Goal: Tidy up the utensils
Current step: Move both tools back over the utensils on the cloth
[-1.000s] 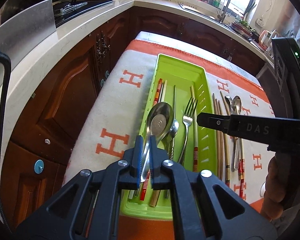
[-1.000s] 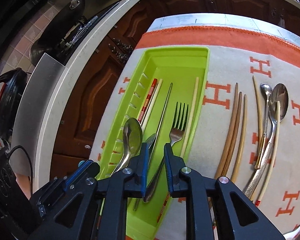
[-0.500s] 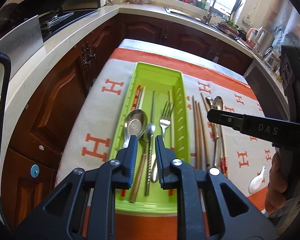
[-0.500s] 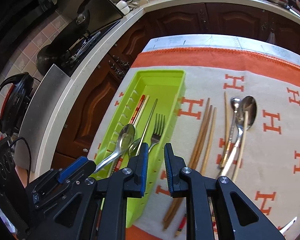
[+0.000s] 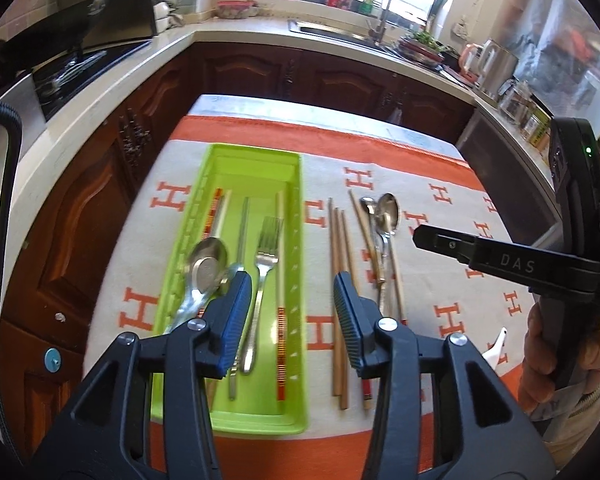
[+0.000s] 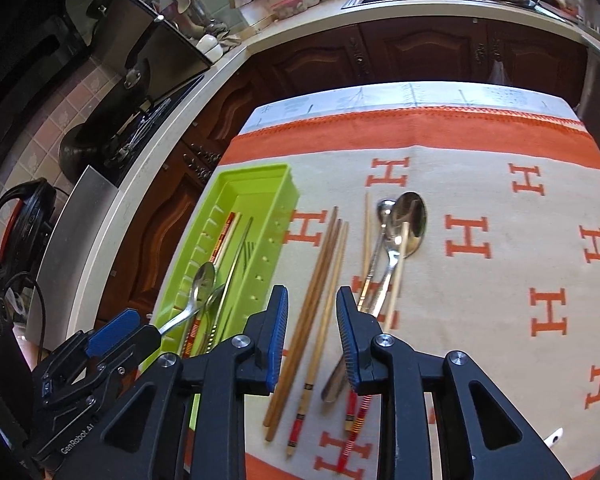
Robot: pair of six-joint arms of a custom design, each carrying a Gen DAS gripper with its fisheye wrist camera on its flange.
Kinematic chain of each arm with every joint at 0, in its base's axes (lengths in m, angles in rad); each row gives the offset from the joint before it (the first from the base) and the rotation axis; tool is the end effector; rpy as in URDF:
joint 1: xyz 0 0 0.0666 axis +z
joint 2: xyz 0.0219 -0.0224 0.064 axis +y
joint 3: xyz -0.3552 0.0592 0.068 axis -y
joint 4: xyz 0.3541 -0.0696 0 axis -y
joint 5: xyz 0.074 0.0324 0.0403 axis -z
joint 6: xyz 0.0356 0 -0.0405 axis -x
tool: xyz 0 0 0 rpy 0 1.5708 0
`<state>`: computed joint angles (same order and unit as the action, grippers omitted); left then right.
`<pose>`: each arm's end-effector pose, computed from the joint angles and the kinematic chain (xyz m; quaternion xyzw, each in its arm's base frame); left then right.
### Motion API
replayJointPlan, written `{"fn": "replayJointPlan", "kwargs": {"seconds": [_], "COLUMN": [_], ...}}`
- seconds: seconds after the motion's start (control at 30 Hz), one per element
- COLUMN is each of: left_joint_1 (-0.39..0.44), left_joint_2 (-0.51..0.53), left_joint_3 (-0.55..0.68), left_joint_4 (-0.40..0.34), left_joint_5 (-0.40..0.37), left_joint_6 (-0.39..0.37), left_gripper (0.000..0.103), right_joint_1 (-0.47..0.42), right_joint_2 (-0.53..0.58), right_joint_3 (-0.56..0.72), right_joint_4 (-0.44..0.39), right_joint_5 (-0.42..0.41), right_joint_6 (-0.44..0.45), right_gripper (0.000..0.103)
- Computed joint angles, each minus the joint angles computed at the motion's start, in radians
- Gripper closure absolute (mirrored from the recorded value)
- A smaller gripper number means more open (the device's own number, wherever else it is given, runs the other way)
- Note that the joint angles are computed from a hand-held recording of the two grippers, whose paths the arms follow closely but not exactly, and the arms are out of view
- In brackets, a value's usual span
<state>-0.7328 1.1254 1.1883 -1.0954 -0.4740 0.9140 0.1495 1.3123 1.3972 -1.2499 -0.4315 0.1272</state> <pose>0.2616 -0.2141 0.4119 -0.1470 0.9276 -0.0357 0.3417 0.3849 0.0726 0.4236 -0.1747 0.9417 0.2119 0.1945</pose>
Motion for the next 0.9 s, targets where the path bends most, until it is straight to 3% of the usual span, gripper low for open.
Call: {"fn": "replayJointPlan", "kwargs": {"seconds": [0.27,0.37,0.57,0.9], "left_joint_1": [0.004,0.018,0.05,0.087], "left_joint_2": [0.107,0.149,0.265,0.384], "left_joint_3": [0.046,0.056,0.096,0.158], "left_joint_4": [0.066,0.091,0.079,0.026], "left_joint_5": [0.074,0.114,0.168,0.179], "left_joint_6": [-0.07,-0.098,-0.141,-0.191], "left_gripper": [0.065,0.077,0.095,0.099], "right_joint_1": [-0.071,-0.095,-0.145,-0.195], "right_joint_2": [0.01,0.017,0.047,0.095], "right_joint_3": [-0.036,-0.056,-0.09,-0.125], "right_joint_4": [0.025,0.036,0.046,0.079], "right_joint_5": [-0.031,-0.043,-0.081,-0.127], "right_joint_6": [0.031,0.045,0.068,0.087], "right_gripper": [0.078,0.078,0.078,0.078]}}
